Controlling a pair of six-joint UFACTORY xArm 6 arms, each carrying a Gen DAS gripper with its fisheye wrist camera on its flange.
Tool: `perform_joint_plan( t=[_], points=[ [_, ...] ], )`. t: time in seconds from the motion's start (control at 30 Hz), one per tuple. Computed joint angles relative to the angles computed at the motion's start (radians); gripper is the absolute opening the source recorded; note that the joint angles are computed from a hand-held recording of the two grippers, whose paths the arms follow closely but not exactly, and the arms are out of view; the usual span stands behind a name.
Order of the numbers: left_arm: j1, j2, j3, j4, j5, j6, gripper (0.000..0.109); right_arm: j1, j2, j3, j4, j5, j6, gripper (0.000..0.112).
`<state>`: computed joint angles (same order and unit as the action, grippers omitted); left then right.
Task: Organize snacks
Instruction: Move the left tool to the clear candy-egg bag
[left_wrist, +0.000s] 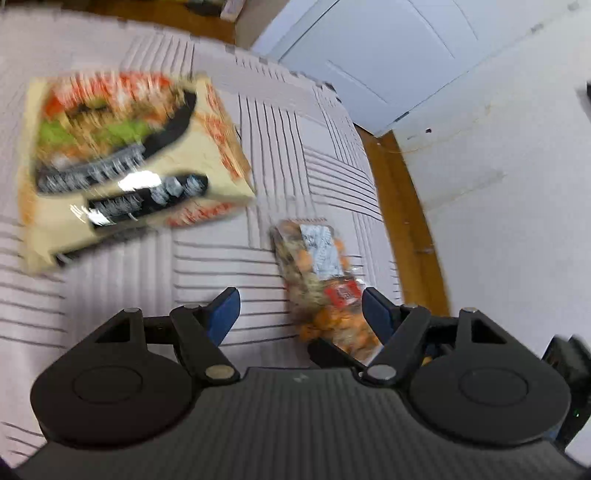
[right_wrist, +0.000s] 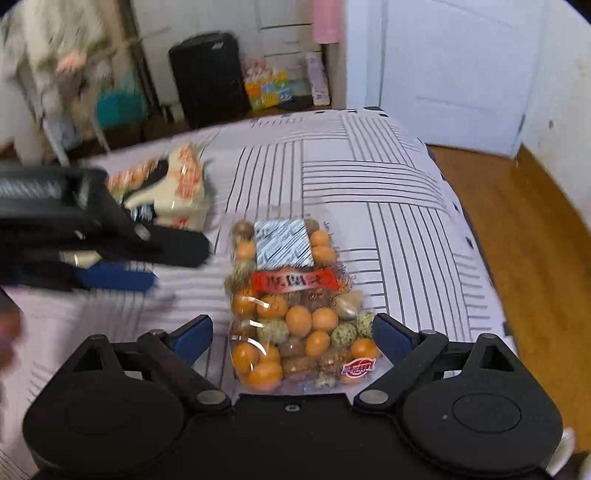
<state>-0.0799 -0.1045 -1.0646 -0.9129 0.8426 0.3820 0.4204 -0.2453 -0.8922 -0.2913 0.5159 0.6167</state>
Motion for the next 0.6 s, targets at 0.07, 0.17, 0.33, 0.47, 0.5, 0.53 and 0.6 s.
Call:
perform_joint_plan(
  t=[0.07,0.17,0.33,0.47,0.5,0.53,0.6],
  points=[
    [-0.014,-0.006,0.016,-0.017,-0.019,0.009,0.07,0.008,0.019,-0.013,-0.071,0.036,0.018,0.098],
    [-0.038,-0.01,0.035,-0.026,-0.052,0.038,0.069,0.027,0.054,-0.032,-0.105,0.078,-0.01,0.101],
    [-0.033,0.037,0.02,-0.066,0.013,0.039,0.04,0.025,0.06,-0.062,0.034,0.118,-0.088,0.098],
    [-0.032,-0.014,0.073,-0.065,-0.033,0.114,0.038,-0.002,0.015,-0.033,0.305,0.072,-0.223,0.093],
    [-0.018,-0.017,0.075,-0.065,-0.02,0.117,0.037,-0.004,0.016,-0.028,0.327,0.07,-0.239,0.093],
    [-0.003,-0.013,0.07,-0.067,0.007,0.118,0.036,-0.004,0.02,-0.03,0.331,0.075,-0.243,0.093],
    [0.011,0.004,0.057,-0.079,0.037,0.108,0.036,0.006,0.035,-0.039,0.297,0.075,-0.228,0.095]
  ],
)
